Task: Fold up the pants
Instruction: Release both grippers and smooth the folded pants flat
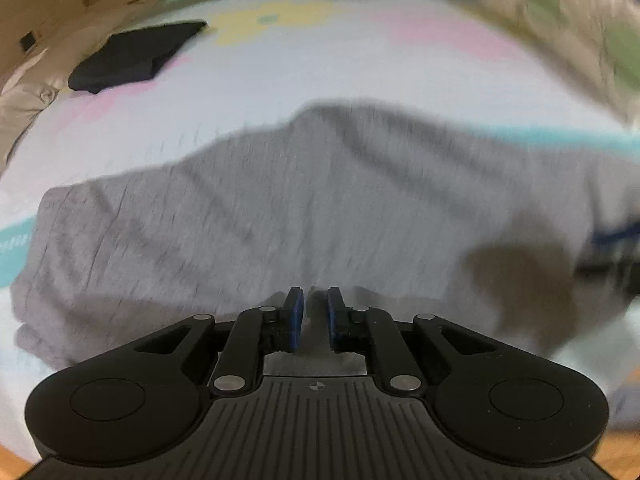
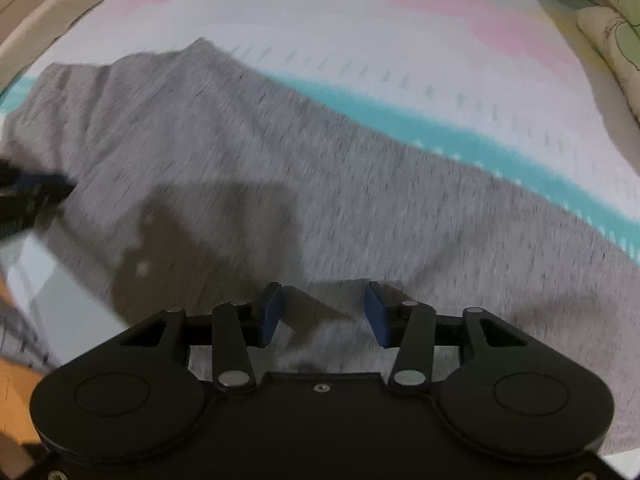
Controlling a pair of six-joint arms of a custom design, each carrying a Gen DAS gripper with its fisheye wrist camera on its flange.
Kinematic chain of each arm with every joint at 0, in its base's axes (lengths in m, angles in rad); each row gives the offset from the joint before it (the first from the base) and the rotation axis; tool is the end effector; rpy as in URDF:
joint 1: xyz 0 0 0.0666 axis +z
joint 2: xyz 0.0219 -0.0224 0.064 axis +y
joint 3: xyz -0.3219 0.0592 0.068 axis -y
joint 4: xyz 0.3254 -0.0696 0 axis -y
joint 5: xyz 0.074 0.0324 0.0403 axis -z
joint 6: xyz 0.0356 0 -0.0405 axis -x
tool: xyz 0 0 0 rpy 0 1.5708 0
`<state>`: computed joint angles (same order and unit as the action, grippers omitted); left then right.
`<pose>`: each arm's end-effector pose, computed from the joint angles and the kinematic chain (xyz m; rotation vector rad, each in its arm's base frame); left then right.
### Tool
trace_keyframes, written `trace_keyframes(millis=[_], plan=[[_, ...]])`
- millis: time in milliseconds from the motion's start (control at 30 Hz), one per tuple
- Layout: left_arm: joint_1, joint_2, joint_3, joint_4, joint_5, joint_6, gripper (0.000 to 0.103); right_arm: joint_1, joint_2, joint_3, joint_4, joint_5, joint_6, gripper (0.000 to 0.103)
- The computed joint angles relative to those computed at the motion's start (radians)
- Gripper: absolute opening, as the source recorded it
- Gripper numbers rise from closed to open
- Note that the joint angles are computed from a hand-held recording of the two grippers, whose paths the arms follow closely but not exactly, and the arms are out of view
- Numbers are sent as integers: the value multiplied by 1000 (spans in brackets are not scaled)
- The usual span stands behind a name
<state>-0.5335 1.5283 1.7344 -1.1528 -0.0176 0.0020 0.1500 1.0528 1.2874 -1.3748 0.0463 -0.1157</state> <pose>0.3949 -0.2330 0.4326 0.6571 2.4415 -0.1943 0.2808 0.0404 0.4199 -0.0327 2.7086 0.0163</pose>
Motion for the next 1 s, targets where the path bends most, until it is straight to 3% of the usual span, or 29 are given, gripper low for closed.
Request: trace_keyframes(millis=[67,167,267,367,467,533,567,600,667,767,1000], plan=[[-22,10,17,47,-27,21,12,-18,-22,-3,-15,-12,17,55],[-67,52,64,72,-52,19,13,-54,-67,-28,29,-25,-32,56],[-103,144,163,51,-22,46,13,-107,-67,-17,56,-7,-52,63],[-125,235,258,38,-56,57,13,-141,-52,-15,59,2,-76,64],[-126,350,409,-47,-94,133,13,-157,-27,-25,36,18,-110,65],[-119,430,519,-118,-85,206,13,-160,-20,-37,27,29,-118,80],[-118,439,527,-109,-94,227,13,-157,-23,-44,32,32,-116,86],[-122,460,562,-112,-111,233,14,-153,-16,-43,23,29,-106,99],[-136,509,644,-157,-153,205,14,-130,1,-44,6,46,-96,103],[-148,520,651,-142,-192,143,15,-101,-6,-61,26,75,-115,103],[-138,513,692,-190,-156,126,15,-94,-49,-106,55,87,-143,103]])
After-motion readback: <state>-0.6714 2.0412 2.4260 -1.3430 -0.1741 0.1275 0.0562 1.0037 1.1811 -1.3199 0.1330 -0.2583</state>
